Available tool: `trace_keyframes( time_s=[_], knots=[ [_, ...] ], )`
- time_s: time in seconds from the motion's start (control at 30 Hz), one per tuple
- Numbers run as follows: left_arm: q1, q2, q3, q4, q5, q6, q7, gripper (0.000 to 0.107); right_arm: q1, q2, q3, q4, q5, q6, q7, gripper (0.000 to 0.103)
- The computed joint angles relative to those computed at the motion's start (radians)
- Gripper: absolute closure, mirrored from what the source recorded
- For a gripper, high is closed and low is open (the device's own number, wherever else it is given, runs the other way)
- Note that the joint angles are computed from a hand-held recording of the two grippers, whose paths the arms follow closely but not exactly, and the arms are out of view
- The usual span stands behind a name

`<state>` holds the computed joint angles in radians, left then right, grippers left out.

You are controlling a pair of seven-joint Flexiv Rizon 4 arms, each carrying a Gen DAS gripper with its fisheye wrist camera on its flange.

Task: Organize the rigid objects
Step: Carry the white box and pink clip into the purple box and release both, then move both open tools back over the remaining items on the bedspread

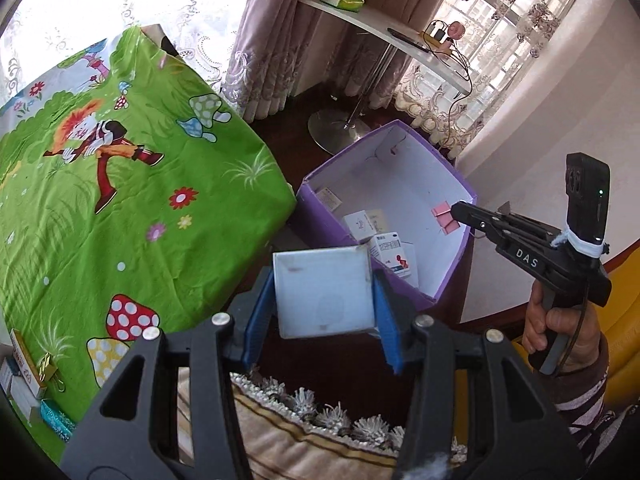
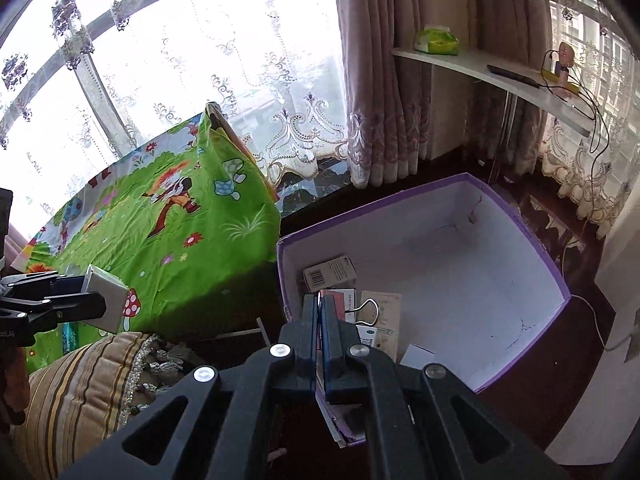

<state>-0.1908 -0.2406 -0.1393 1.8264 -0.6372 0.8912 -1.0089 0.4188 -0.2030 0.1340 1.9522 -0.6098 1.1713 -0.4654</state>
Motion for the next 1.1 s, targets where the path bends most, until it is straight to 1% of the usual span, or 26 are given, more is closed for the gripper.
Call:
trace_keyframes(
  time_s=[0.23,0.4,0.5,0.63,0.67,0.7,0.77,0.83,0.87,0.97,1.1],
  knots=[
    [-0.028,-0.093,-0.055,-0.084,-0.048,0.011,-0.017,0.055,-0.040,0.021,-0.020,0.063,0.004,0.035,0.065,0.101],
    [-0.052,-0.155,-0.075,-0.150,-0.029,0.044,-0.049,0.055,-0.057,0.023,-0.038,0.084,-0.031,0.064,0.121,0.101],
    [-0.061,-0.189,-0.087,-0.190,-0.016,0.068,-0.066,0.055,-0.062,0.024,-0.051,0.085,-0.072,0.060,0.161,0.101],
    [-0.073,-0.249,-0.097,-0.265,0.017,0.097,-0.098,0.055,-0.071,0.019,-0.062,0.070,-0.132,0.031,0.192,0.101],
    [-0.078,-0.266,-0.097,-0.289,0.033,0.095,-0.109,0.052,-0.073,0.015,-0.062,0.064,-0.136,0.024,0.192,0.101],
    [-0.083,-0.283,-0.091,-0.317,0.058,0.079,-0.126,0.044,-0.075,0.012,-0.062,0.057,-0.141,0.013,0.194,0.101],
    [-0.092,-0.304,-0.077,-0.351,0.098,0.062,-0.170,0.037,-0.075,0.009,-0.065,0.049,-0.158,-0.014,0.212,0.099],
    [-0.079,-0.302,-0.087,-0.346,0.096,0.052,-0.178,0.036,-0.076,0.006,-0.057,0.038,-0.150,-0.050,0.209,0.099],
    [-0.067,-0.294,-0.100,-0.328,0.080,0.062,-0.164,0.036,-0.078,0.006,-0.053,0.036,-0.143,-0.060,0.205,0.099],
    [-0.050,-0.258,-0.115,-0.265,0.054,0.116,-0.121,0.036,-0.079,0.006,-0.044,0.037,-0.129,-0.074,0.197,0.099],
    [-0.025,-0.192,-0.131,-0.158,0.006,0.204,-0.024,0.036,-0.063,0.010,-0.038,0.033,-0.150,-0.105,0.215,0.099]
  ],
)
